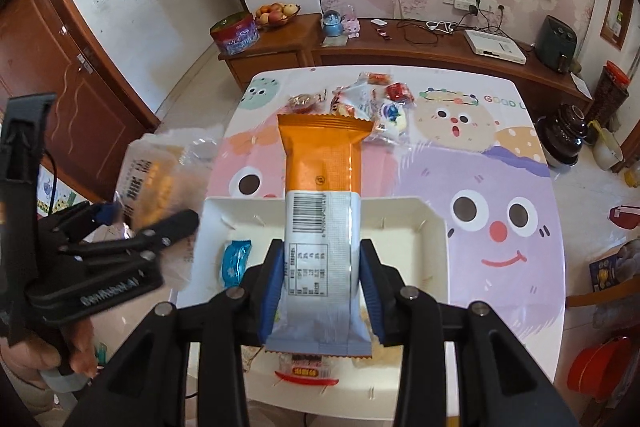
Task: Organize snacks
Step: 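Carry the cake pack and orange-white bar over the white tray, then lower both packs into the white tray and open both tools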
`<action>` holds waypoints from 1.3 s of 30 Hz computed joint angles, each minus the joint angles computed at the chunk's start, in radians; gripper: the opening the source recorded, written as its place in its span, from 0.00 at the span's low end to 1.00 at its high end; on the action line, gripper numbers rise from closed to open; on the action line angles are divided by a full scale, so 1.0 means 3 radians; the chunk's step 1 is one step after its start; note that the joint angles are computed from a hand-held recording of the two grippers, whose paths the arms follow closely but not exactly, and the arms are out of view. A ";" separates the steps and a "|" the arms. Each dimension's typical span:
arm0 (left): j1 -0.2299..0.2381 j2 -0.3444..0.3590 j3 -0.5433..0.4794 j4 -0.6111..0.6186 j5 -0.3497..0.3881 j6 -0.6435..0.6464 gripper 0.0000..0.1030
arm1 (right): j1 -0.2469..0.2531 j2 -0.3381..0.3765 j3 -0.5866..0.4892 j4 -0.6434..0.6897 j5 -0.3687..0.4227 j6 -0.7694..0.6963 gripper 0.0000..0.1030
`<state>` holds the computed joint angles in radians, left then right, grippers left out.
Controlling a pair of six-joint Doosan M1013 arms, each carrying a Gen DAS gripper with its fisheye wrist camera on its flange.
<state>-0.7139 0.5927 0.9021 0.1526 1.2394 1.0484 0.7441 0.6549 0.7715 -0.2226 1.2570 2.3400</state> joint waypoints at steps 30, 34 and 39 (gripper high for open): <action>-0.0034 0.0083 0.0132 -0.0475 0.0422 0.0419 0.65 | 0.0093 0.0110 0.0037 0.0117 0.0354 0.0259 0.37; -0.0033 0.0096 0.0138 -0.0506 0.0457 0.0443 0.68 | 0.0086 0.0125 0.0045 0.0149 0.0411 0.0278 0.38; -0.0030 0.0123 0.0112 -0.0550 0.0533 0.0470 0.81 | 0.0086 0.0168 -0.0005 0.0200 0.0522 0.0246 0.40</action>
<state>-0.7230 0.6296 0.9356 -0.0124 1.3994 1.1894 0.7698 0.7054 0.7701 -0.1626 1.4135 2.4136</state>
